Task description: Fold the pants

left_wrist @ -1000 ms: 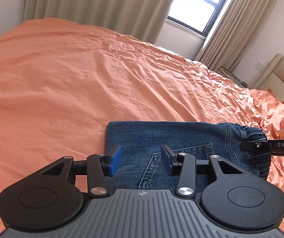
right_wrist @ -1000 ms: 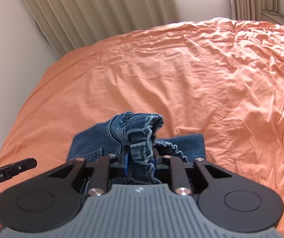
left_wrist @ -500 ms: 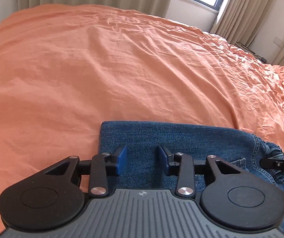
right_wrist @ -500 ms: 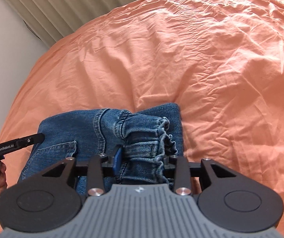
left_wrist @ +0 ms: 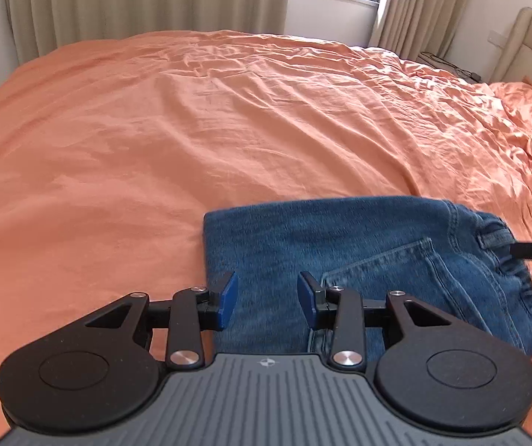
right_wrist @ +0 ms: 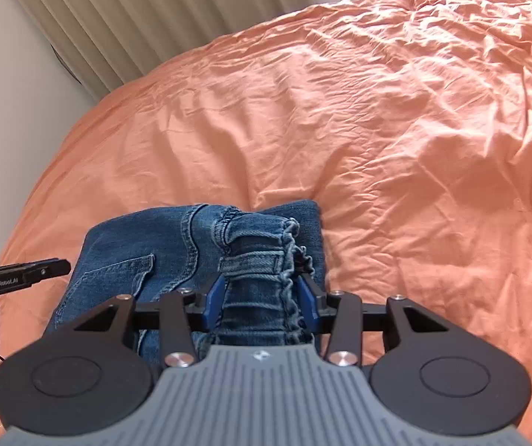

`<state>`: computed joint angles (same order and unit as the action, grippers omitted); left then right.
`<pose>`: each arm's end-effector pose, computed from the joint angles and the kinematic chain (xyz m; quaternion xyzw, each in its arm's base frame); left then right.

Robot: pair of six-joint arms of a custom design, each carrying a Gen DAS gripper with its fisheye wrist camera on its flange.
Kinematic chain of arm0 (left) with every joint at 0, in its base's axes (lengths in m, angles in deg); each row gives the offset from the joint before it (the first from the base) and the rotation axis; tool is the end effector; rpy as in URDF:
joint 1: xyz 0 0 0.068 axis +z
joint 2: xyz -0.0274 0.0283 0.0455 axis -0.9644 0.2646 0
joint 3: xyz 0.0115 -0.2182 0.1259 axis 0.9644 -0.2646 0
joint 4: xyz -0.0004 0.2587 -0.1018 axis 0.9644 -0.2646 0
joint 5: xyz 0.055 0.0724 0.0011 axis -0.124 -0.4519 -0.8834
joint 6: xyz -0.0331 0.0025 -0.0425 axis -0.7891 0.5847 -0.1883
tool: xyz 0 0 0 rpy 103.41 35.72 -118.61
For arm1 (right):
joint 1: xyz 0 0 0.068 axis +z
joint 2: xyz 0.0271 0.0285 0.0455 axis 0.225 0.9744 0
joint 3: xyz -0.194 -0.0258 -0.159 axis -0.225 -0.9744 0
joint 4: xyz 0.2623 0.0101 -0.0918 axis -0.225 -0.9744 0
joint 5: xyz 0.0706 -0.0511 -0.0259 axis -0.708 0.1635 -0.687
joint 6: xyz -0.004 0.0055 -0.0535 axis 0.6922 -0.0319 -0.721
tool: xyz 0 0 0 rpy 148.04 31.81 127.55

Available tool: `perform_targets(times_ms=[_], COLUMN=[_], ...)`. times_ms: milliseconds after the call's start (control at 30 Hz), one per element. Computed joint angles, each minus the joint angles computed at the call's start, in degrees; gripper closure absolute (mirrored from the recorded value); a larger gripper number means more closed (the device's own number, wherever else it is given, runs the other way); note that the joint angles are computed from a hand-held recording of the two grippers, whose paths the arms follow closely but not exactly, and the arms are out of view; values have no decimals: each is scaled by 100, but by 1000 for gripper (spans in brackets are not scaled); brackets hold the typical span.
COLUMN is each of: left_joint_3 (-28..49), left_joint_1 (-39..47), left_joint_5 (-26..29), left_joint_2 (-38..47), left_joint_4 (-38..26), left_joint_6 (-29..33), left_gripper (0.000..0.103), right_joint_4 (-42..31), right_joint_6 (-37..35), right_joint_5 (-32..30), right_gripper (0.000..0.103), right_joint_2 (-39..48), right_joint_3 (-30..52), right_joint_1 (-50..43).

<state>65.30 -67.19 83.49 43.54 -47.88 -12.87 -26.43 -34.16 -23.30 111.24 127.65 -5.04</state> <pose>0.2881 0.0272 0.2581 0.1057 0.9357 -0.0807 0.3267 0.2573 -0.0648 0.2380 0.0608 0.9253 0.2018 0.3152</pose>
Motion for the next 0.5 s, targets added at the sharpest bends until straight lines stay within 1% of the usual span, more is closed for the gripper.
perform_targets(times_ms=[100, 167, 267, 333, 367, 433, 500], left_joint_3=[-330, -519, -835, -1074, -1189, -1562, -1936], left_joint_1=[288, 502, 749, 821, 839, 826, 695], left_joint_5=[127, 176, 222, 234, 236, 184, 23], left_joint_2=[-811, -1257, -1998, -2570, -2837, -3520, -4035], left_joint_4=[-563, -932, -1472, -1814, -1923, -2034, -2023], left_joint_6=[461, 677, 1048, 1381, 1480, 1487, 1277], left_gripper=[59, 59, 59, 57, 55, 38, 35], right_joint_4=[-215, -387, -377, -277, -180, -73, 16], right_joint_6=[-266, -309, -105, 211, 391, 663, 845], right_joint_5=[-161, -250, -101, 138, 438, 1072, 1470], right_gripper=[65, 65, 66, 69, 69, 69, 69], right_joint_2=[-1093, -1764, -2885, -3562, -3919, -4449, -4792], right_joint_3=[-512, -866, -1563, -2011, -2253, -2654, -3010], right_joint_1=[-233, -199, 108, 424, 715, 1235, 1550])
